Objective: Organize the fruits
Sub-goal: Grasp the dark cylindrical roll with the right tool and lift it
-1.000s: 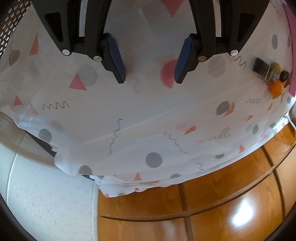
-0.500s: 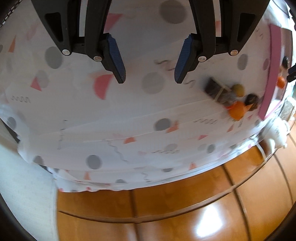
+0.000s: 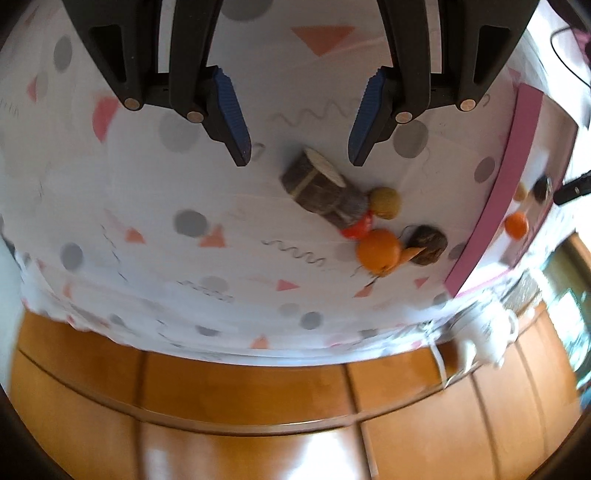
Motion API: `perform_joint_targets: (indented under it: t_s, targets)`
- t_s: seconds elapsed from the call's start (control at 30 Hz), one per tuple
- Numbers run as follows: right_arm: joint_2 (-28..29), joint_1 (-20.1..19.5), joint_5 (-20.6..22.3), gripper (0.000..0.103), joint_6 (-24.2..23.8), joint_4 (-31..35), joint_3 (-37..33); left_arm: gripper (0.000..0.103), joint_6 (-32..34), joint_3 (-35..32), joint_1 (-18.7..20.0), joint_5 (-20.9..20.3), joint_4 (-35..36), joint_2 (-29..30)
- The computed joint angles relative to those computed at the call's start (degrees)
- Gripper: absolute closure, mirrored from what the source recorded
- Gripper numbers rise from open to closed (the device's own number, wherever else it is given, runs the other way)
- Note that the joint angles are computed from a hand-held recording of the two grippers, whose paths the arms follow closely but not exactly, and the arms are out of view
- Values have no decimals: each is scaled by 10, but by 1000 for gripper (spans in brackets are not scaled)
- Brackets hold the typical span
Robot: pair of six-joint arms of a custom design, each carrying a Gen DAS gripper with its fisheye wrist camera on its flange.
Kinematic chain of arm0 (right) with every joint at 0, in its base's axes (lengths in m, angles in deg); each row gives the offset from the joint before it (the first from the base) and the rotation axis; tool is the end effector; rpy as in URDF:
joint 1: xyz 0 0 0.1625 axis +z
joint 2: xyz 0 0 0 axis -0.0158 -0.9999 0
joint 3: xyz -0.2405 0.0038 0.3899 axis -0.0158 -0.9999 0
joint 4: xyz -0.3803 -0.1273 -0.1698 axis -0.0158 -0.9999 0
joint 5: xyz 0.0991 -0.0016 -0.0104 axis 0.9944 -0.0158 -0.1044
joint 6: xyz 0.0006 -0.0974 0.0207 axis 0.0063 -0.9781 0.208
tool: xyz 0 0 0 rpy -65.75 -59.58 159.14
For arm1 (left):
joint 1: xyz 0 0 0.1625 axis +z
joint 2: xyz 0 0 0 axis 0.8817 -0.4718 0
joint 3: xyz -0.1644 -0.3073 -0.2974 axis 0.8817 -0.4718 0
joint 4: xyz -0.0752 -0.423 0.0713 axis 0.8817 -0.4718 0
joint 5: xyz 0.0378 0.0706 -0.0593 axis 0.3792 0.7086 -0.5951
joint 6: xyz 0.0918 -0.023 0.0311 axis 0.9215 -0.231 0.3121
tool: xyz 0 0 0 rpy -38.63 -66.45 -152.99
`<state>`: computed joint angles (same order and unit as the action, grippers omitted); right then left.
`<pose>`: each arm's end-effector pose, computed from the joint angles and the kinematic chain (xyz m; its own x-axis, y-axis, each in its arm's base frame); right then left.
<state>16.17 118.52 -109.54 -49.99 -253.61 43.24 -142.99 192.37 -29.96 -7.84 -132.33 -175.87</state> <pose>0.3077 -0.4131 0.0128 -0.6894 -0.4508 0.5670 -0.6458 0.7371 -0.1992 -0.0120 -0.2654 0.3453 -0.7508 -0.4564 -0.4775 0.0825 0.6524 -0.7534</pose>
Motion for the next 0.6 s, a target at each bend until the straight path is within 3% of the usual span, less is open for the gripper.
perform_joint_targets:
  t_s: [0.27,0.5,0.6]
  targets:
    - [22,1,-19,47,-50,62,-43,45,-81,-7,-43,-26,93,-29]
    - [22,-5,-10,47,-62,86,-45,44,-143,-14,-76,-43,166,-45]
    - [21,-4,-4,54,-59,83,-42,43,-169,-17,-87,-49,191,-49]
